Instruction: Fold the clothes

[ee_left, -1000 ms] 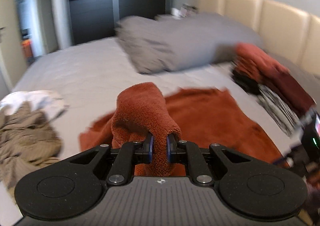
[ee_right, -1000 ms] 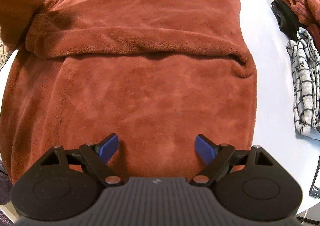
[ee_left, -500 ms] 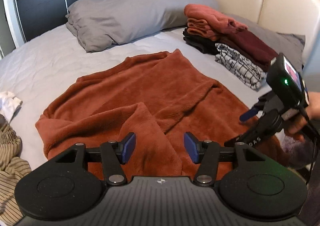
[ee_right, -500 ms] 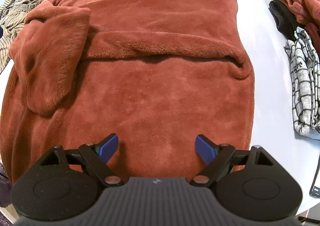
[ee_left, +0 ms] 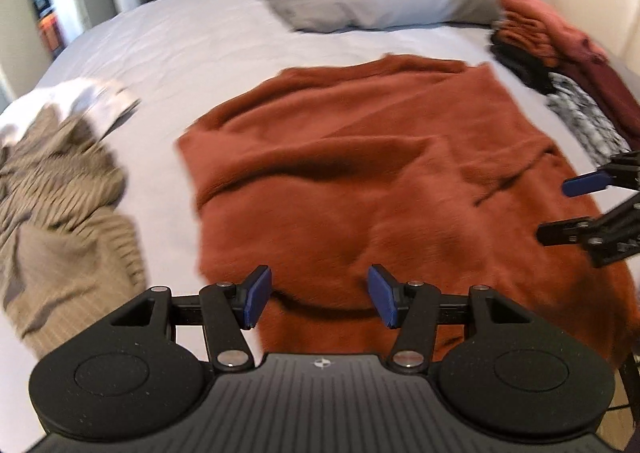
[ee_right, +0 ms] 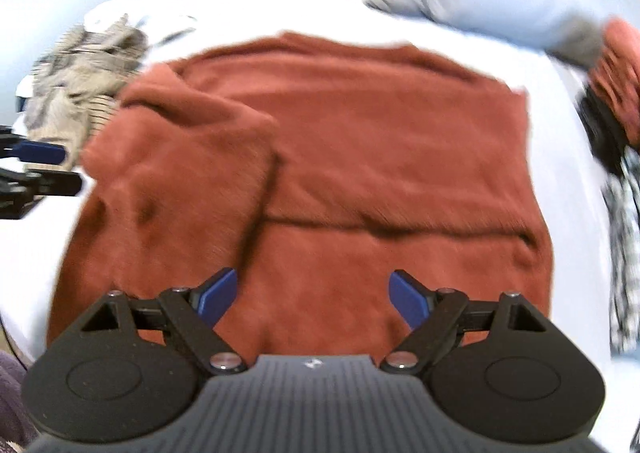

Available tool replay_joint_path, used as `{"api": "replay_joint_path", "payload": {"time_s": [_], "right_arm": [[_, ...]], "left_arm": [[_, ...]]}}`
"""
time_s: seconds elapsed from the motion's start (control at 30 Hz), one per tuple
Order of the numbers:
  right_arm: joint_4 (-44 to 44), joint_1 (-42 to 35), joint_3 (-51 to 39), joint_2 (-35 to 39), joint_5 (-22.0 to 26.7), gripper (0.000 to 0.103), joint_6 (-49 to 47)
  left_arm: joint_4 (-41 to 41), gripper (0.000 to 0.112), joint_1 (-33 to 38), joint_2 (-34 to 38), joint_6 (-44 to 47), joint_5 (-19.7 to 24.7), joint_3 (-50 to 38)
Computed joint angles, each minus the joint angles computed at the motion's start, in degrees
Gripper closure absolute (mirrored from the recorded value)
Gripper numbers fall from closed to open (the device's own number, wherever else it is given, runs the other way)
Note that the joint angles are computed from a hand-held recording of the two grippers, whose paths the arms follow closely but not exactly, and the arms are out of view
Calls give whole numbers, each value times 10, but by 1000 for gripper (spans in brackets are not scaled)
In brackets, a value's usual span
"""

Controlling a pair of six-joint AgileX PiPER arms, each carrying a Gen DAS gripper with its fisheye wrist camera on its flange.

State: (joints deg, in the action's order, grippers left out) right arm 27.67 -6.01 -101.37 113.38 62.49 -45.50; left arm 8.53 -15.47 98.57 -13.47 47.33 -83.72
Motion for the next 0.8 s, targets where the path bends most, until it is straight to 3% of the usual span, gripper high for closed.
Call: {"api": "replay_joint_path", "payload": {"time_s": [0.13,0.43,0.63,0.7,0.77,0.8], "right_arm": [[52,20,10,-12,-3,34,-36],[95,89,38,-10,5,34,-74],[45,141,98,-11,-93,28,-88],[29,148,115,-13,-123,41,-93],[20,140,104,-9,-120,79,-83],[21,130,87,-7,-104,84,-77]], "left_arm": [[-7,61,26,-11,-6,0,19],[-16,61,64,-28,-7,-9,47],[-28,61,78,-32,-9,-11,52],[-34,61,83,-33,-7,-12,52],[-41,61,86,-35,-3,-14,53],[-43,61,87,-37,-1,-15,53]]}}
